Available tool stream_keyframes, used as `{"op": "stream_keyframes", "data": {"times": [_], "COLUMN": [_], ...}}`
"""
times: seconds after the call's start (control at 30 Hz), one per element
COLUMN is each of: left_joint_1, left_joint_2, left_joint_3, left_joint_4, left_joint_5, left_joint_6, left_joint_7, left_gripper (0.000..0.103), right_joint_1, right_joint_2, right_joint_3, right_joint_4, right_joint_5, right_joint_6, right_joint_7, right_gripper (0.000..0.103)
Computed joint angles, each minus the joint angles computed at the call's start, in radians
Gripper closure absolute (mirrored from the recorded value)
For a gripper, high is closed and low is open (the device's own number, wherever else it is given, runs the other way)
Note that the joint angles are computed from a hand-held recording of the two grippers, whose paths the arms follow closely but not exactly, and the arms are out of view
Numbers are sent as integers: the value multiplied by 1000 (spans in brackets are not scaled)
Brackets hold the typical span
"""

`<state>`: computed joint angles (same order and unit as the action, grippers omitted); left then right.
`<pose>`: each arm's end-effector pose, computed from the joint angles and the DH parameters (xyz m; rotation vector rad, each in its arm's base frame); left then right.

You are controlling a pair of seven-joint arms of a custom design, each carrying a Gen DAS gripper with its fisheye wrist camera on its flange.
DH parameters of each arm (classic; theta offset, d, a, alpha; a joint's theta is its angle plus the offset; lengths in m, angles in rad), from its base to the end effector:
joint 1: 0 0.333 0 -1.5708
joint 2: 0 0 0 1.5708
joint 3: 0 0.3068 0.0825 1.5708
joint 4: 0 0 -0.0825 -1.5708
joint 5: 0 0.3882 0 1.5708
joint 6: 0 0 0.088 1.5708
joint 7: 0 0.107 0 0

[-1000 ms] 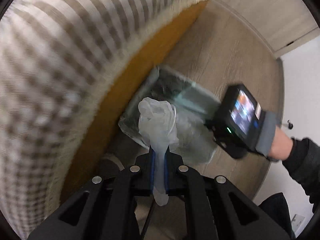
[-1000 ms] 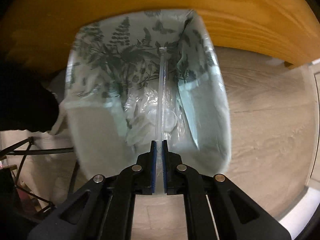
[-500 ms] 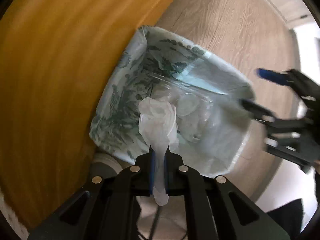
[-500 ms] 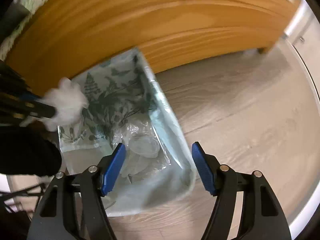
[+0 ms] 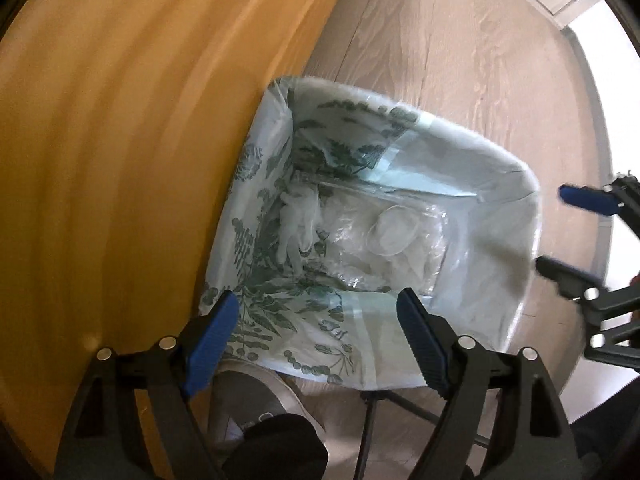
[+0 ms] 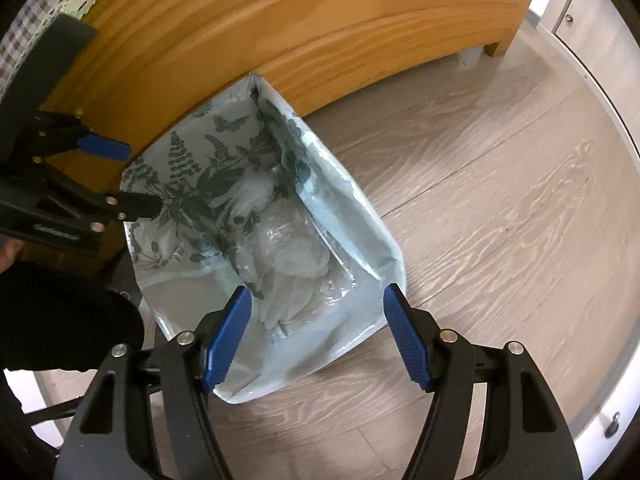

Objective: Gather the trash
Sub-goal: 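Raise both open tools back toward the bed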

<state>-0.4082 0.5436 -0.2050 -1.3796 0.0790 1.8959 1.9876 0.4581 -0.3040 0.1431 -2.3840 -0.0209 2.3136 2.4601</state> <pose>0.5962 -0.3797 0.3928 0.8331 -2.9936 0.0113 0.3924 0.2709 0.4480 -1.7550 2.3241 -0.1015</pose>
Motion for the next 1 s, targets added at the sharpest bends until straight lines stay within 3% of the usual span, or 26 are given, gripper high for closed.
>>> {"op": "stream_keyframes", "data": {"times": [0.07,0.13,0.2,0.27,0.53,0.77,0.9,1.0], "left_joint_1": [12,21,31,48,137,226,288,326], "left_joint_2": [-23,-29,-40,-69,-302,-567,-672,-713], "left_joint_3": [-8,-14,-15,-21,-51,14,76,104], "left_joint_4": [-8,18,46,28,-124,-263,-307,-337], "left_joint_5": [-27,-60,-93,-130,-352,-516,-579,-576], "left_joint_6": [-15,-68,-126,-128,-37,107,199,257], "left_joint_7": [5,-3,-30,-34,49,123,125,87], "left_gripper": [24,16,15,15,15,15,10,10], "right_joint_1": [2,3,2,2,2,4,20,49], "right_joint_2": [9,19,20,24,-2,46,141,240], "right_joint_3": [7,11,17,24,58,104,129,130], "right_joint_4": [22,44,64,88,205,422,613,777], "right_joint_5": [-9,-18,-34,-50,-159,-319,-450,-520], "right_joint_6": [-16,-21,-33,-59,-257,-454,-483,-444], "right_joint_7": [3,3,14,25,74,113,117,100], "right_gripper": [37,37,37,37,37,37,33,33]}}
